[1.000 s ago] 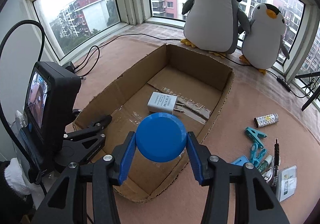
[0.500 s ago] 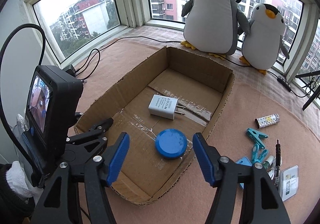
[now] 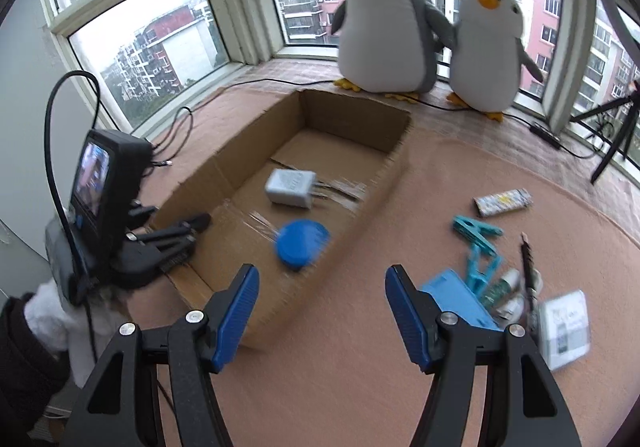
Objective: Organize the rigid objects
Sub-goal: 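Move the right gripper to the blue phone stand and grasp it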
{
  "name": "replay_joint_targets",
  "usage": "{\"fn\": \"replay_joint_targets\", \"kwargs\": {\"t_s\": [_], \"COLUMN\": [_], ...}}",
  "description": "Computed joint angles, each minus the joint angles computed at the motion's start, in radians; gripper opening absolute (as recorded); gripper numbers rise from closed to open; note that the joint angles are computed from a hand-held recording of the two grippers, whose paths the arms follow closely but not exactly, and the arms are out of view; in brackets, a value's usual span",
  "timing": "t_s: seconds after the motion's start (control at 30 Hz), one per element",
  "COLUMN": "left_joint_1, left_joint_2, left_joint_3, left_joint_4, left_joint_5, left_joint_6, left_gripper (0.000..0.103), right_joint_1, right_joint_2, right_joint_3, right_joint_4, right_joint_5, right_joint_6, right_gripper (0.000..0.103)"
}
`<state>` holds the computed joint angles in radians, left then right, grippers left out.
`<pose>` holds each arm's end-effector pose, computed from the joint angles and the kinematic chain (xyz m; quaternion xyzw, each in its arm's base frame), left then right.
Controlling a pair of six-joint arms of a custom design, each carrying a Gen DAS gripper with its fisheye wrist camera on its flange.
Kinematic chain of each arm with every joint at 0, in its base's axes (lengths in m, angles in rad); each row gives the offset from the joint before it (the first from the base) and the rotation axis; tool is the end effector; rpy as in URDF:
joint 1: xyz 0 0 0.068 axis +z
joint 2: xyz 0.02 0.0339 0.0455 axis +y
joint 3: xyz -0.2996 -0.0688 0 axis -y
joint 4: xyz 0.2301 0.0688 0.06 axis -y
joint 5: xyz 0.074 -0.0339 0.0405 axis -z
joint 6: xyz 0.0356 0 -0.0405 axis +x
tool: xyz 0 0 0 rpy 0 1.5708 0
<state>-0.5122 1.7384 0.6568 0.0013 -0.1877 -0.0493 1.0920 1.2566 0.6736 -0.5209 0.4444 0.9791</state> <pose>0.2494 -0.1326 0.1379 0.1994 0.9453 0.0204 0.2575 0.1059 0.1707 0.2271 -0.0026 0.9503 0.0847 0.2995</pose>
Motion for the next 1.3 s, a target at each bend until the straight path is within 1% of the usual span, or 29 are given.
{"fn": "replay_joint_targets", "kwargs": {"t_s": [0.1,0.17,0.33,0.4,0.5,0.7,0.93,1.3], "left_joint_1": [0.0,0.0,0.0,0.0,0.0,0.001,0.001,0.002], "left_joint_2": [0.0,0.0,0.0,0.0,0.0,0.0,0.0,0.0], "left_joint_3": [0.001,0.001,0.0,0.0,0.0,0.0,-0.001,-0.001], "left_joint_4": [-0.001,-0.001,0.0,0.0,0.0,0.001,0.001,0.003], "left_joint_5": [-0.001,-0.001,0.0,0.0,0.0,0.0,0.0,0.001], "left_joint_6": [0.001,0.002,0.0,0.001,0.001,0.002,0.002,0.002], "left_gripper": [0.024,0.024,0.024,0.024,0.024,0.024,0.024,0.025], "right_joint_1": [-0.031,-0.069,-0.216,-0.277,-0.328,-0.414,-0.458,-0.388], "right_joint_2": [-0.085,-0.128,-0.196,-0.194,-0.177,-0.121,-0.099,-0.076], "right_joint_3": [-0.079,-0.118,-0.186,-0.197,-0.209,-0.23,-0.244,-0.245], "right_joint_4": [-0.022,-0.027,-0.017,-0.002,0.021,0.09,0.117,0.153], "right_joint_5": [-0.038,-0.065,-0.151,-0.192,-0.226,-0.29,-0.332,-0.367], "right_joint_6": [0.004,-0.017,-0.134,-0.194,-0.253,-0.327,-0.351,-0.305], "right_gripper": [0.062,0.062,0.062,0.062,0.062,0.062,0.062,0.062]}}
